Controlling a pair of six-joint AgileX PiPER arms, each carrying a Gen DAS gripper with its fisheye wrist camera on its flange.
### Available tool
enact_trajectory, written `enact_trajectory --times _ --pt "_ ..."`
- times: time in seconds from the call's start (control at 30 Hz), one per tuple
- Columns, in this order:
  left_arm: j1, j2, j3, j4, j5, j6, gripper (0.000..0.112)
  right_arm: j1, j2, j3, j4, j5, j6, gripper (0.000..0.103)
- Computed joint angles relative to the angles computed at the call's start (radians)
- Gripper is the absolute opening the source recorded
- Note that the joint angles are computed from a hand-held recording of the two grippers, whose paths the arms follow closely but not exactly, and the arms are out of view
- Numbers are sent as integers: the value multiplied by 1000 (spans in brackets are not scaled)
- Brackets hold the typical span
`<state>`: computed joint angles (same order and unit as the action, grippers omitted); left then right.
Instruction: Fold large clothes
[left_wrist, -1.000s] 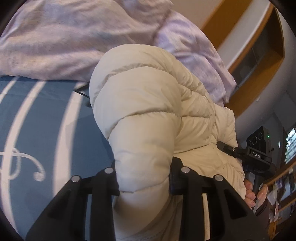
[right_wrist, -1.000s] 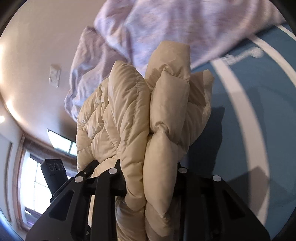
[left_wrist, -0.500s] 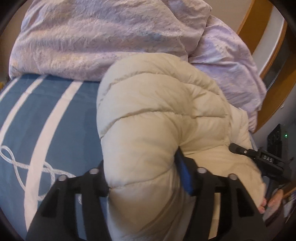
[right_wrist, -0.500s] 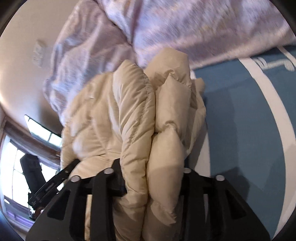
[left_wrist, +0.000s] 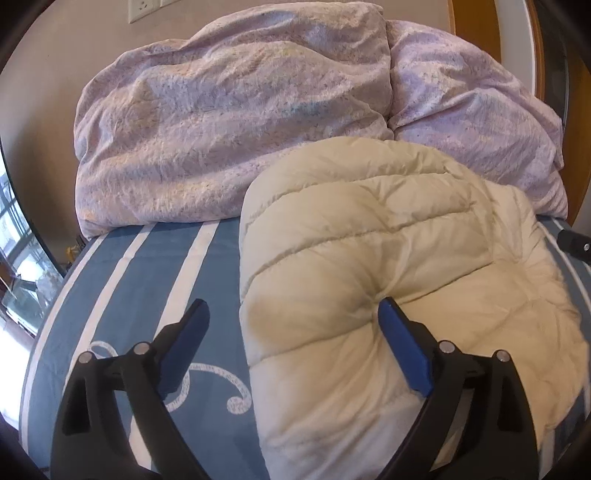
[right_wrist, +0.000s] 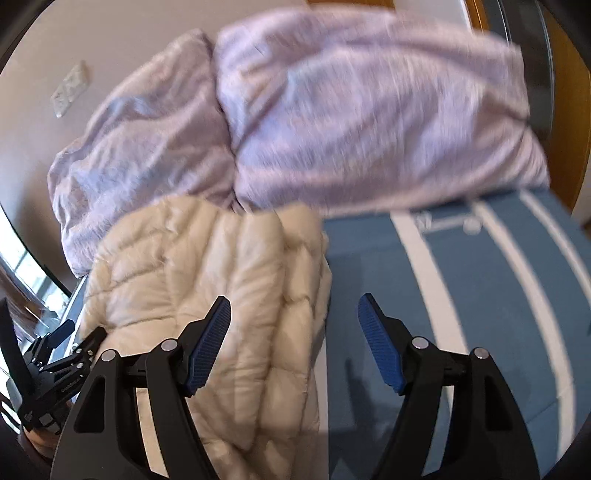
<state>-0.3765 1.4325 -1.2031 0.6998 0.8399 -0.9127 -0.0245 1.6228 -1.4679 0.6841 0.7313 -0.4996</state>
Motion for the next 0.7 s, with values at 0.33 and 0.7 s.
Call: enact_trajectory --times 0.33,0.7 --pt "-17 4 -30 -109 -28 26 98 162 -33 19 -134 -123 12 73" --pt "4 61 35 -67 -133 -16 101 127 115 24 -121 -91 -17 73"
